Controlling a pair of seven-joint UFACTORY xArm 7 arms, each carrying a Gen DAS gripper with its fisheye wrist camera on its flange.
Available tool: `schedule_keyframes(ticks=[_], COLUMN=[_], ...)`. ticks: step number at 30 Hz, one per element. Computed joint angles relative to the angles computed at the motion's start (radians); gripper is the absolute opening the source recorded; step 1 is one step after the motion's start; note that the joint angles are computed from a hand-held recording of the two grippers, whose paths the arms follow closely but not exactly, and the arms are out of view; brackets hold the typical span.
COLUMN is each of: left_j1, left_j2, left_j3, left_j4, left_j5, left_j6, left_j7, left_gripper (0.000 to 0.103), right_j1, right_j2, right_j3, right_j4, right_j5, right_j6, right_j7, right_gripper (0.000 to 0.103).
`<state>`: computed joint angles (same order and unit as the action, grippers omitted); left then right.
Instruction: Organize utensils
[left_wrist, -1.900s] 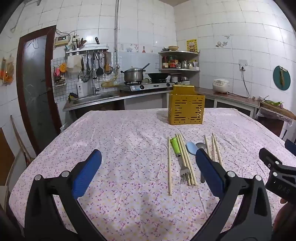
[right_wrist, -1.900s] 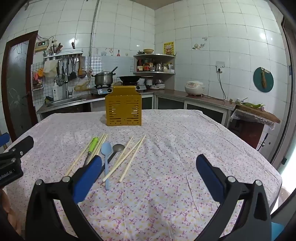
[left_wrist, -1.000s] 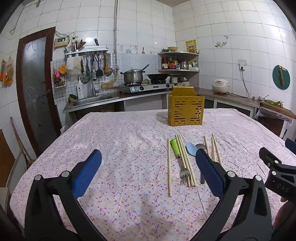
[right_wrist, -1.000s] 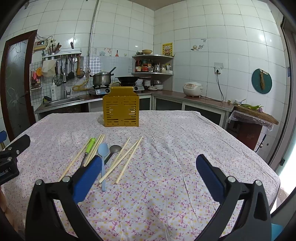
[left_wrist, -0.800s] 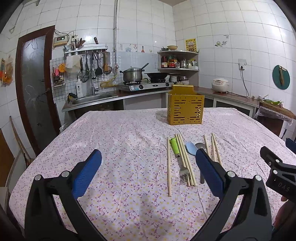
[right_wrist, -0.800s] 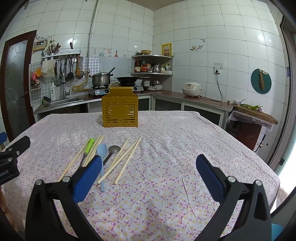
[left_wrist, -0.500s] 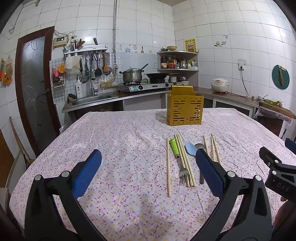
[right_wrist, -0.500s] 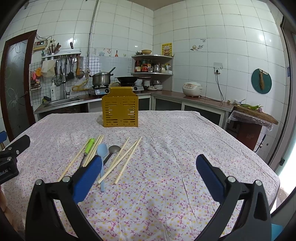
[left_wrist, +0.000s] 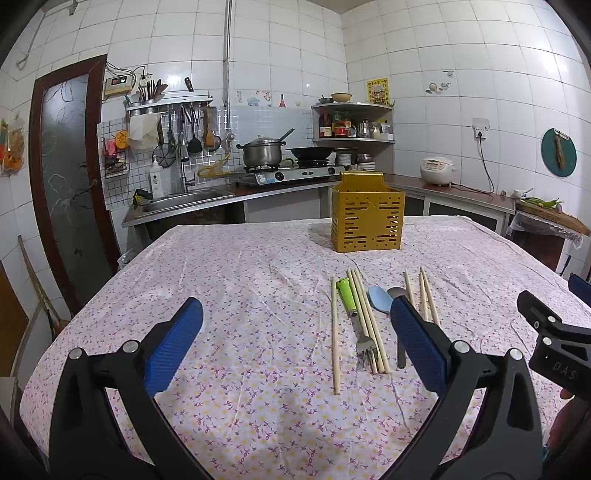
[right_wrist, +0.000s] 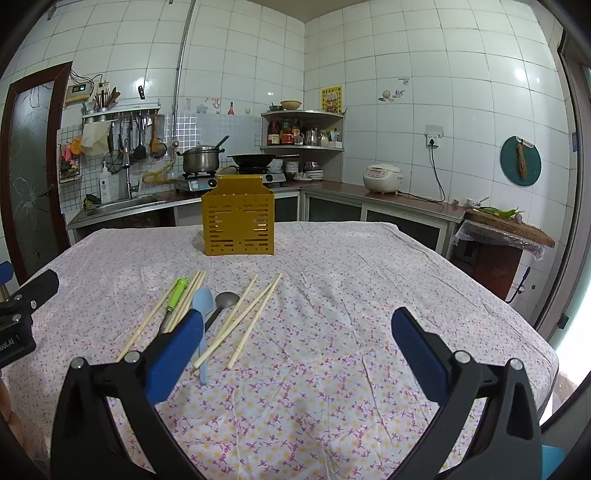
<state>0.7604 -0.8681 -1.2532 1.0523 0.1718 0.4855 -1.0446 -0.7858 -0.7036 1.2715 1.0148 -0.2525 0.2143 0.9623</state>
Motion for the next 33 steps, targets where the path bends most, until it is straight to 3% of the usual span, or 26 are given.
schedule_keyframes(ticks=[33], left_j1=[0.021], left_j2=[0.019], left_j3=[-0.016], left_j4=[0.008], left_j5=[-0.008], left_j6=[0.000], left_j7=[0.011], left_gripper=[0.098], right_j1=[-0.016], right_j2=[0.024], right_j3=[0.016], right_j4=[0.020], right_j5=[0.007], right_j6=[0.021], right_j7=[-0.012], right_gripper=[0.099])
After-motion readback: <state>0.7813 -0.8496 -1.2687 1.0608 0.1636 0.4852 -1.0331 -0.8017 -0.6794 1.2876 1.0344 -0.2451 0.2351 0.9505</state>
